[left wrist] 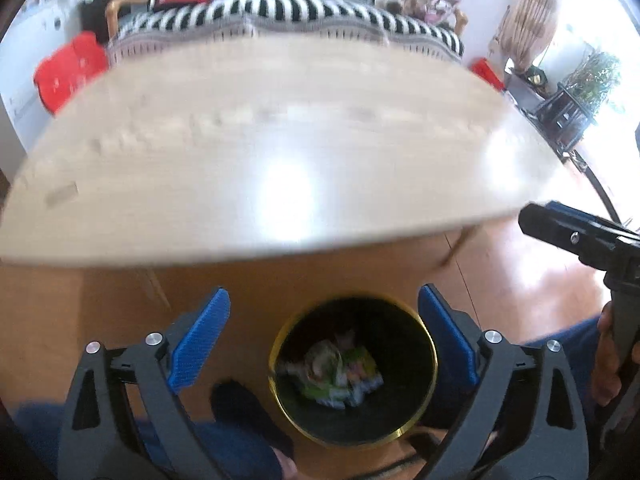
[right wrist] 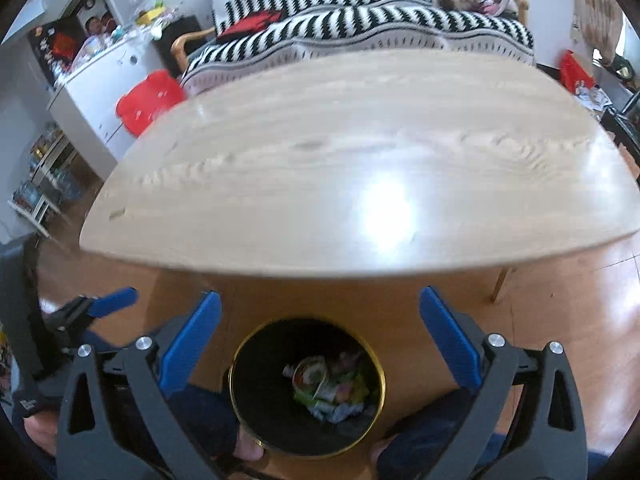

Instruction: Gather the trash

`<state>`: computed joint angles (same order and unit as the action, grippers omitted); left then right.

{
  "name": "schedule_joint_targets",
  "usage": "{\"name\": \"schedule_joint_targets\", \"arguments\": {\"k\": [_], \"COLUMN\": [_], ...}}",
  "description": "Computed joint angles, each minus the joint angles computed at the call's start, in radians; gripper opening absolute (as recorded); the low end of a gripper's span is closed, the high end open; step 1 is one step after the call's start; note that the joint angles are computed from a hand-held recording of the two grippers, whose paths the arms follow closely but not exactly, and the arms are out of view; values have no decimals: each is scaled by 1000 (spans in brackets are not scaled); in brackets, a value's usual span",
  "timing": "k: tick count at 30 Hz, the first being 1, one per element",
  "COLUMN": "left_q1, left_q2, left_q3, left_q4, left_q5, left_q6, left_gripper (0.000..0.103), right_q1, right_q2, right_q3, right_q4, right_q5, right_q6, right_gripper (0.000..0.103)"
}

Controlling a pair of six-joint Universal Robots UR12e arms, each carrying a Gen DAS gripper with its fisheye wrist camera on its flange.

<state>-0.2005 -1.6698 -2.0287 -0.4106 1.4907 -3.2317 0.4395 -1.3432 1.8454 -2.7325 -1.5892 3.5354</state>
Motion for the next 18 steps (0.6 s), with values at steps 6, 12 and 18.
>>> {"name": "schedule_joint_targets", "arguments": {"k": [6,12,18], "left_q1": [-8,-7,-7], "left_q2": [-73,-162,-227], "left_q3": [115,225,302], "left_q4": [-9,-71,-81], "left_q5": [37,34,73], "left_q6": [12,-14,-14], "left_gripper": [95,95,95], "right_q1": [-44,-85,-97], "right_q2": [36,72,119], "right_q3": [-61,-104,-172], "right_q4": [26,73,93], "right_q5": [-46,-50,-70], "right_q6": [0,54,41], "right_gripper": [96,96,96]}}
